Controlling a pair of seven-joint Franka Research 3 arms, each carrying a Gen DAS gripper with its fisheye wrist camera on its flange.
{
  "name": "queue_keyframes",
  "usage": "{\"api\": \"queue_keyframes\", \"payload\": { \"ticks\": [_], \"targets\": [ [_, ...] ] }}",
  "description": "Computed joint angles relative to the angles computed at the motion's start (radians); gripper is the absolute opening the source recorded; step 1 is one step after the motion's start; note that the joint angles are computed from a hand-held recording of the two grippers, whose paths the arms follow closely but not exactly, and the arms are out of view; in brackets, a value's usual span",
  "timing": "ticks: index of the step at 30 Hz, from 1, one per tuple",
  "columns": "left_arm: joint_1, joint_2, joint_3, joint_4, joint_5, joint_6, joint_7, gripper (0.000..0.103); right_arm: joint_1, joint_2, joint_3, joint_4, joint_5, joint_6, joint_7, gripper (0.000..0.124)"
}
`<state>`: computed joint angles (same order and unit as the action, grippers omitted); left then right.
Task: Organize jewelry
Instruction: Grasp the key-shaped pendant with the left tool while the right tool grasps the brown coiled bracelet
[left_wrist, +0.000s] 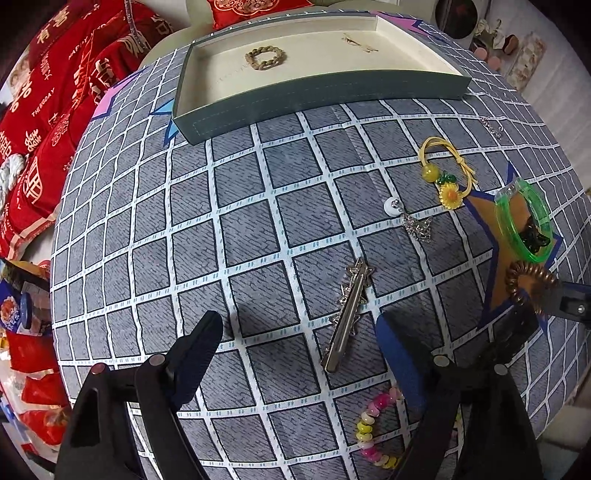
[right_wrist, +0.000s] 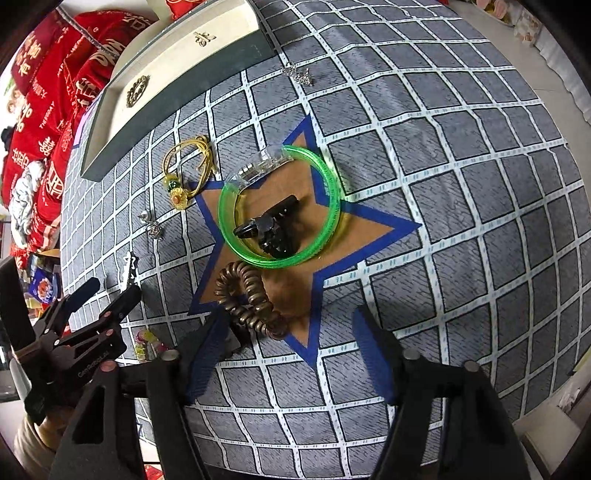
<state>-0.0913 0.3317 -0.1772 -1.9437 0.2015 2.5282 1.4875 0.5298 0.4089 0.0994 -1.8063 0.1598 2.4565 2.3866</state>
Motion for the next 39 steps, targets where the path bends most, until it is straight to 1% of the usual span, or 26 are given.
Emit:
{"api": "queue_keyframes", "payload": {
  "ticks": [1, 2, 3, 4, 6, 8, 9, 10, 11, 12, 13, 14, 15, 16, 17, 20, 27, 33, 36, 39],
  "targets": [
    [0.002, -0.002, -0.002, -0.004, -0.003, 0.003, 0.005, 0.091, 0.003, 0.003, -0.002, 0.003, -0.008, -0.002, 0.0, 0.064],
    [0.007, -0.005, -0.005, -0.008, -0.011, 0.007, 0.013, 0.088, 0.006, 0.002, -0.005, 0.004, -0.02, -0.004, -0.004, 0.059],
    [0.009, -0.006, -0.008, -0.009, -0.018, 0.008, 0.02, 0.087, 0.007, 0.008, -0.005, 0.013, -0.026, -0.01, -0.011, 0.054],
    [0.011, -0.001, -0.007, -0.001, -0.02, 0.006, 0.028, 0.086, 0.012, 0.014, -0.006, 0.025, -0.036, -0.019, -0.011, 0.052],
    [0.012, -0.003, -0.009, -0.004, -0.024, 0.01, 0.036, 0.082, 0.018, 0.027, -0.008, 0.048, -0.051, -0.037, -0.018, 0.045],
    [0.022, -0.008, -0.019, -0.01, -0.053, 0.014, 0.059, 0.075, 0.024, 0.036, -0.01, 0.065, -0.068, -0.052, -0.027, 0.042],
    [0.021, -0.014, -0.022, -0.018, -0.06, 0.016, 0.063, 0.072, 0.026, 0.039, -0.01, 0.072, -0.072, -0.055, -0.03, 0.039],
    [0.024, -0.018, -0.027, -0.023, -0.073, 0.02, 0.075, 0.066, 0.029, 0.042, -0.01, 0.077, -0.077, -0.057, -0.036, 0.037],
    [0.025, -0.023, -0.03, -0.029, -0.084, 0.024, 0.083, 0.06, 0.033, 0.044, -0.012, 0.082, -0.084, -0.058, -0.039, 0.03],
    [0.025, -0.026, -0.034, -0.033, -0.096, 0.024, 0.092, 0.057, 0.037, 0.046, -0.014, 0.09, -0.095, -0.063, -0.04, 0.022],
    [0.026, -0.029, -0.038, -0.036, -0.108, 0.026, 0.103, 0.05, 0.042, 0.051, -0.018, 0.099, -0.106, -0.073, -0.038, 0.017],
    [0.024, -0.035, -0.042, -0.043, -0.118, 0.03, 0.108, 0.041, 0.048, 0.058, -0.023, 0.114, -0.12, -0.093, -0.035, 0.014],
    [0.025, -0.038, -0.047, -0.046, -0.133, 0.031, 0.119, 0.037, 0.046, 0.058, -0.021, 0.113, -0.116, -0.091, -0.037, 0.013],
    [0.018, -0.04, -0.048, -0.047, -0.137, 0.03, 0.118, 0.028, 0.041, 0.055, -0.017, 0.105, -0.105, -0.079, -0.039, 0.012],
    [0.015, -0.042, -0.048, -0.048, -0.141, 0.03, 0.121, 0.026, 0.04, 0.052, -0.016, 0.098, -0.1, -0.07, -0.036, 0.012],
    [0.012, -0.048, -0.051, -0.048, -0.169, 0.03, 0.123, 0.026, 0.041, 0.041, -0.017, 0.083, -0.1, -0.055, -0.029, 0.012],
    [0.044, -0.075, -0.06, -0.045, -0.303, 0.015, 0.166, 0.026, 0.015, -0.018, -0.001, 0.024, -0.064, -0.018, -0.068, 0.012],
    [0.056, -0.081, -0.048, -0.015, -0.349, 0.004, 0.19, 0.026, 0.0, -0.038, 0.002, 0.028, -0.042, -0.005, -0.093, 0.012],
    [0.072, -0.078, -0.046, -0.001, -0.38, 0.011, 0.21, 0.026, -0.007, -0.041, 0.003, 0.038, -0.031, 0.001, -0.108, 0.012],
    [0.072, -0.063, -0.042, 0.027, -0.386, 0.02, 0.204, 0.026, -0.008, -0.033, -0.003, 0.067, -0.041, 0.0, -0.118, 0.012]
  ]
}}
